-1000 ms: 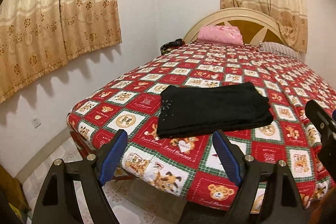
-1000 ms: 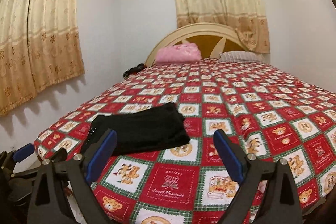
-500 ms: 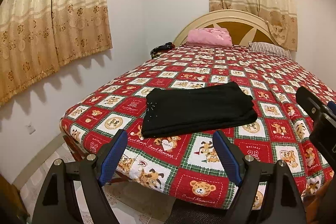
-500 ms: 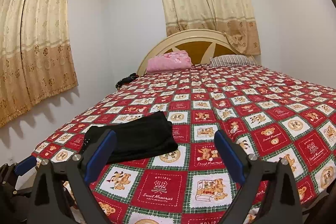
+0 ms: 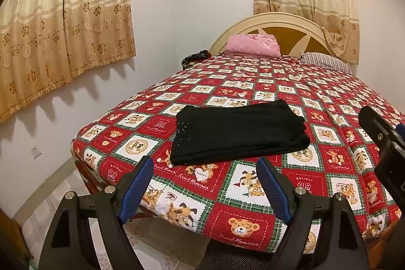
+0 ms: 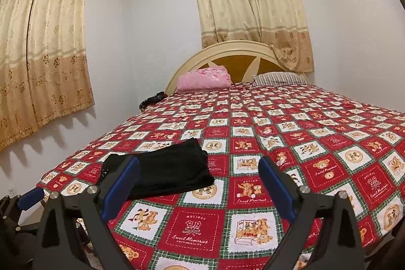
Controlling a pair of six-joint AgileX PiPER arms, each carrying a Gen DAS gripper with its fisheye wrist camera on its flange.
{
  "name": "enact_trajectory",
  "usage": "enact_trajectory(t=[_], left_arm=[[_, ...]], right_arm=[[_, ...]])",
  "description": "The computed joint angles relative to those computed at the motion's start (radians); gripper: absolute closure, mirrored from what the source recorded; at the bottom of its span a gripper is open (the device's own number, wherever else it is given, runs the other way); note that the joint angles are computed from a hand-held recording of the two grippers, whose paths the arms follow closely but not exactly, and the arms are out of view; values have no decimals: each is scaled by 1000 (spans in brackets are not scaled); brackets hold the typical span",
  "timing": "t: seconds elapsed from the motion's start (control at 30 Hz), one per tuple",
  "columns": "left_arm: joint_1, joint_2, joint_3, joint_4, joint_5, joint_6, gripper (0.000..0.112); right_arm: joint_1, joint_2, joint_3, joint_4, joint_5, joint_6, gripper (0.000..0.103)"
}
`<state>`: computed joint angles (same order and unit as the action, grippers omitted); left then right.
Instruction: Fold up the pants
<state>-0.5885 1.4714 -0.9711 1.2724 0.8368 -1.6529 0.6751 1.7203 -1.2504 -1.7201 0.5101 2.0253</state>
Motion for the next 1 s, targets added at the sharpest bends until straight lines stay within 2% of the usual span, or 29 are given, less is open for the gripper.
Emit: enact_trajectory(t=[1.0], left_arm=[[4, -5, 4, -4, 5, -2, 28]], right_arm=[[-10, -5, -6, 32, -17, -40, 6]])
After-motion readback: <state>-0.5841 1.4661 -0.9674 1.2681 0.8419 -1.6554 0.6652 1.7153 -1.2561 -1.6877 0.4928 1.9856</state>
